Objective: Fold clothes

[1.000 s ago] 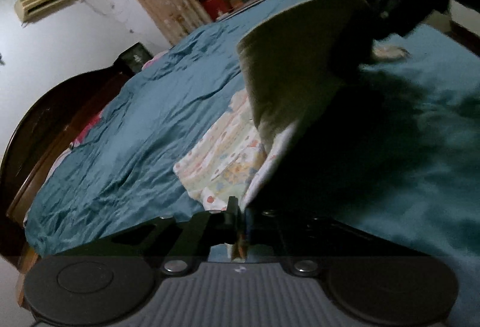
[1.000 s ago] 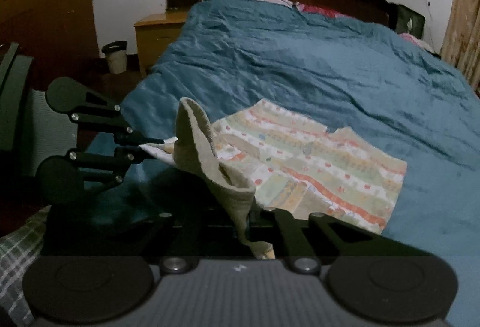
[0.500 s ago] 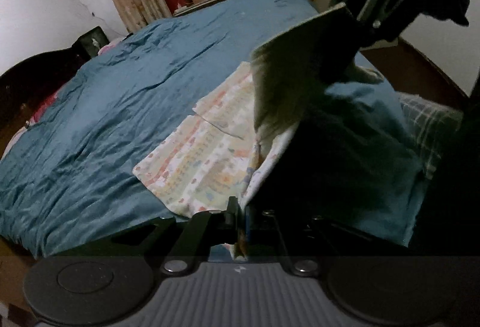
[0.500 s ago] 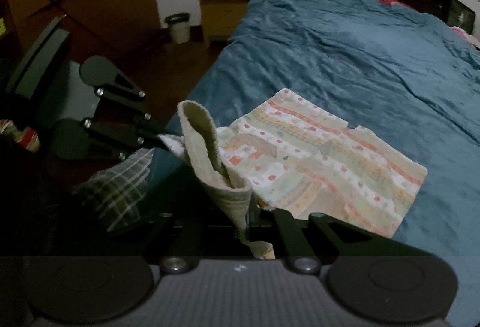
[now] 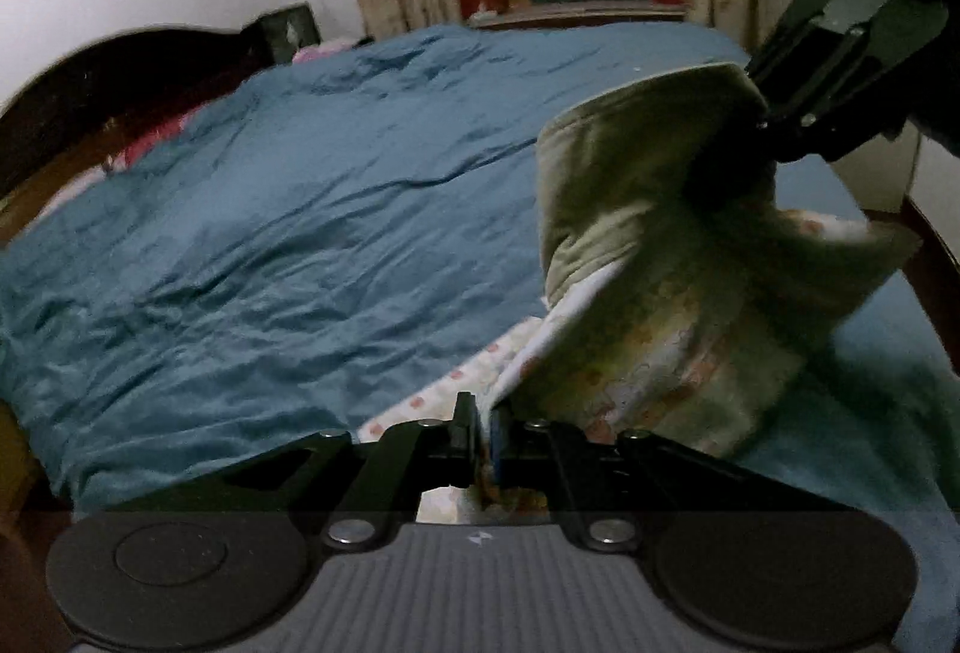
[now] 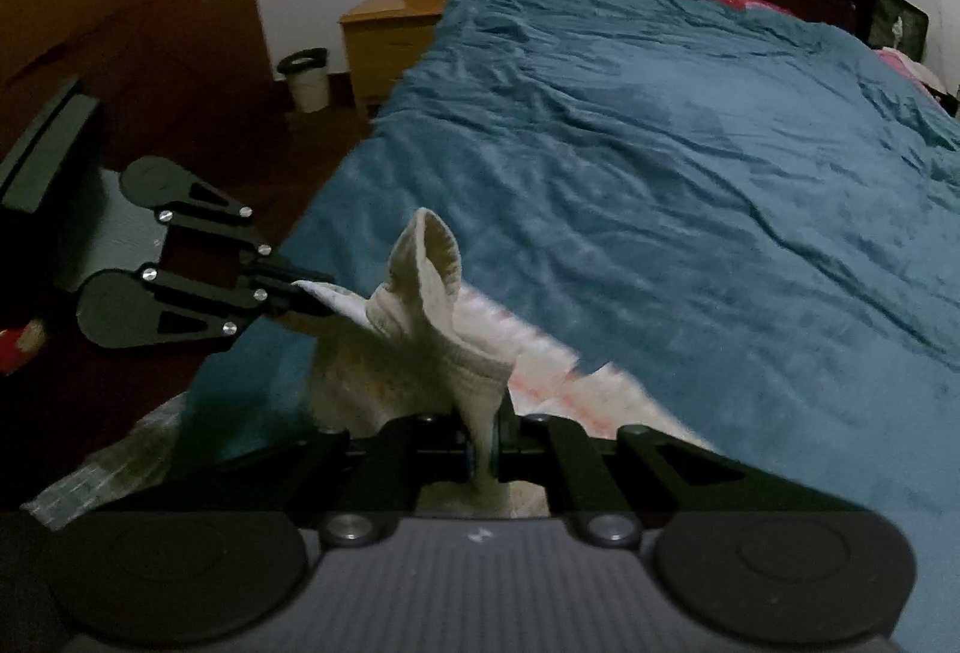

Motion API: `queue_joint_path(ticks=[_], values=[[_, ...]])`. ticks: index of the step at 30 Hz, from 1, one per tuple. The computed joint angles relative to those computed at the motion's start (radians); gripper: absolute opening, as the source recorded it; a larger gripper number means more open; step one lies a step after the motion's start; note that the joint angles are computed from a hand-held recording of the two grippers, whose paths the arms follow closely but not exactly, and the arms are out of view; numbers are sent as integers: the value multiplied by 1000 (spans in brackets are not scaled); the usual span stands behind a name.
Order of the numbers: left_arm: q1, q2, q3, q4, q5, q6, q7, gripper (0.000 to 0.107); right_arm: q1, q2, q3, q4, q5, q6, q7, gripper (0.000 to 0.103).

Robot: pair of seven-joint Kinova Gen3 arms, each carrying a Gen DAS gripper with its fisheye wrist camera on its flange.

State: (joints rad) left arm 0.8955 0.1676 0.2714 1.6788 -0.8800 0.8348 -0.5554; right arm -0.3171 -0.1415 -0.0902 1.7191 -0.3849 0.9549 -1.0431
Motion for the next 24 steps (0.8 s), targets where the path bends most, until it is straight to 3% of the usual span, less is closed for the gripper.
queue_joint_path(ticks=[5,8,9,11,14,15,18,24], values=[[-76,89,-46,-65,119,-44,-100,9,12,158,-13,-58,40,-61,-36,6],[-75,134,-84,-82,163,-46,-109,16,8,219,-31,-43,95,-143,-107,11],[-72,144,-96,-86,173,-44,-106,17,9,231,-42,-28,125,-183,-146,19],[-66,159,-119,-89,187,-43,-95,23,-15,237,-30,11,182,-262,-227,20],[-51,160,-145,-79,177,-42,-63,31,-6,227,-31,62,224,-343,-326,23],[-47,160,-151,-79,173,-36,-52,33,0,210,-31,87,227,-373,-345,29],[-35,153,-164,-72,149,-21,0,38,5,138,-31,169,284,-449,-441,31],[-1,154,-160,-91,73,47,92,39,12,19,-11,288,195,-438,-393,30]])
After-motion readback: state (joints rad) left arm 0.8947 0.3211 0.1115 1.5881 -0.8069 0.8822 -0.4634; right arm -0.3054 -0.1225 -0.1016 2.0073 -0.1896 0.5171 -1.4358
